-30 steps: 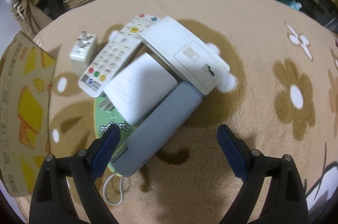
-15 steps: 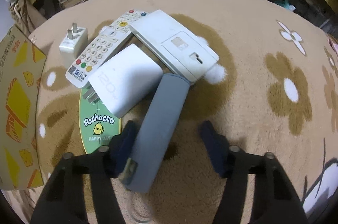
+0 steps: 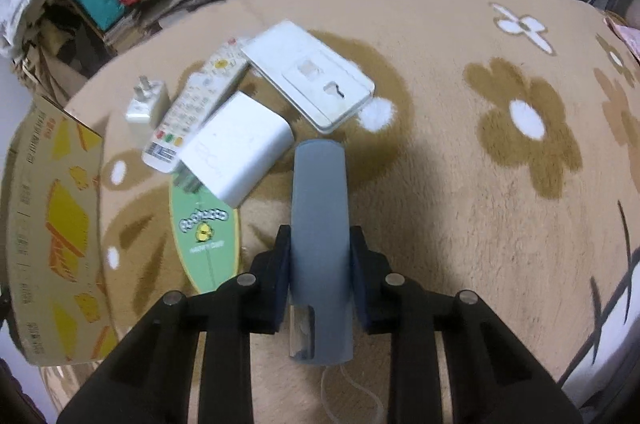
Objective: Organize rigid objects
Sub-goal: 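Carry the power bank over the box and release it inside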
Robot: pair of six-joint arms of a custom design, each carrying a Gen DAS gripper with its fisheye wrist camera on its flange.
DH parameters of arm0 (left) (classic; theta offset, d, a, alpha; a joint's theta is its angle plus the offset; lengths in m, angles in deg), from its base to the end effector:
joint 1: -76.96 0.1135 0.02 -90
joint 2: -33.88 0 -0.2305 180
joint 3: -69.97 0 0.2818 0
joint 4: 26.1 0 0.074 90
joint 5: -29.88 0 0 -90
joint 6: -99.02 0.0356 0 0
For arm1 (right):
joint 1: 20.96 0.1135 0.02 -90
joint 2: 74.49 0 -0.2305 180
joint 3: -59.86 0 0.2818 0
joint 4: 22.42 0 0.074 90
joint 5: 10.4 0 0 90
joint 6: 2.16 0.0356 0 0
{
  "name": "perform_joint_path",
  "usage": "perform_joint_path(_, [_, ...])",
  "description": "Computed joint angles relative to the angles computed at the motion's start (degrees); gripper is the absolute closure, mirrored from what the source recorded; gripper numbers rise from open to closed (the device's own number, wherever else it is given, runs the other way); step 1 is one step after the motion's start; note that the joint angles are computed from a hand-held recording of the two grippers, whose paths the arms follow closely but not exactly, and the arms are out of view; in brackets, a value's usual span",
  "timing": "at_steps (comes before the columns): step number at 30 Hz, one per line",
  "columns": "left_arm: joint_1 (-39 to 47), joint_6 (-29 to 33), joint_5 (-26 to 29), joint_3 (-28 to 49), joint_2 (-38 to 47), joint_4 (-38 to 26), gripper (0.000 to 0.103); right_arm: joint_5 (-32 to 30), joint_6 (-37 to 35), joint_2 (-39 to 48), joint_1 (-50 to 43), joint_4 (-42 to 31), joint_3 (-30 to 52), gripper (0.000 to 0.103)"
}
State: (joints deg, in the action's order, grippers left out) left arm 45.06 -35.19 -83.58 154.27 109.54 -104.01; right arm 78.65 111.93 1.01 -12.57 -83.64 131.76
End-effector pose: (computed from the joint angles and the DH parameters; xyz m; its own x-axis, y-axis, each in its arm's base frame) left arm 0.2446 -0.1355 0.2794 -0.8237 -0.2407 -0.5133 -0.2919 0.9562 0.0201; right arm 0.2870 0.0429 0.2198 -0.8797 0.2828 -0.3823 0.2259 0.9560 0.1874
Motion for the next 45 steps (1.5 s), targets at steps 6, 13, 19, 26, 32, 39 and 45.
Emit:
perform_joint_path(6, [1.1,0.0,1.6,-0.6,-0.9,0.6,0.094,0.2,1.1,-5.1,1.9,0.3,-0.5,0.074])
perform_joint_path(13, [0.7,0.8,0.6,0.0,-0.2,0.1,0.094,1.8,1.3,-7.6,7.9,1.2,2.8,0.074])
perform_joint_path(19, [0.8,1.1,1.2,-0.2,-0.4,0.6,0.094,1.0,2.0,-4.7,14.3,2.1,7.9,0.074])
perform_joint_path(26, [0.6,0.9,1.3,0.0,-0.1,0.7,0.095,2.3,3.7,1.0,20.6,3.7,16.6,0.074])
perform_joint_path(32, [1.1,1.0,1.8,-0.7,-0.7,1.0,0.095,1.7,3.9,7.3,23.5,3.4,26.0,0.074])
perform_joint_path(39, [1.3,1.2,2.0,-0.9,-1.1,1.1,0.095,-0.6,0.8,13.9,26.1,3.6,31.6,0.074])
perform_joint_path(45, [2.5,1.5,3.9,-2.1,-2.4,1.9,0.095,-1.5,1.3,16.7,28.5,4.3,30.5,0.074])
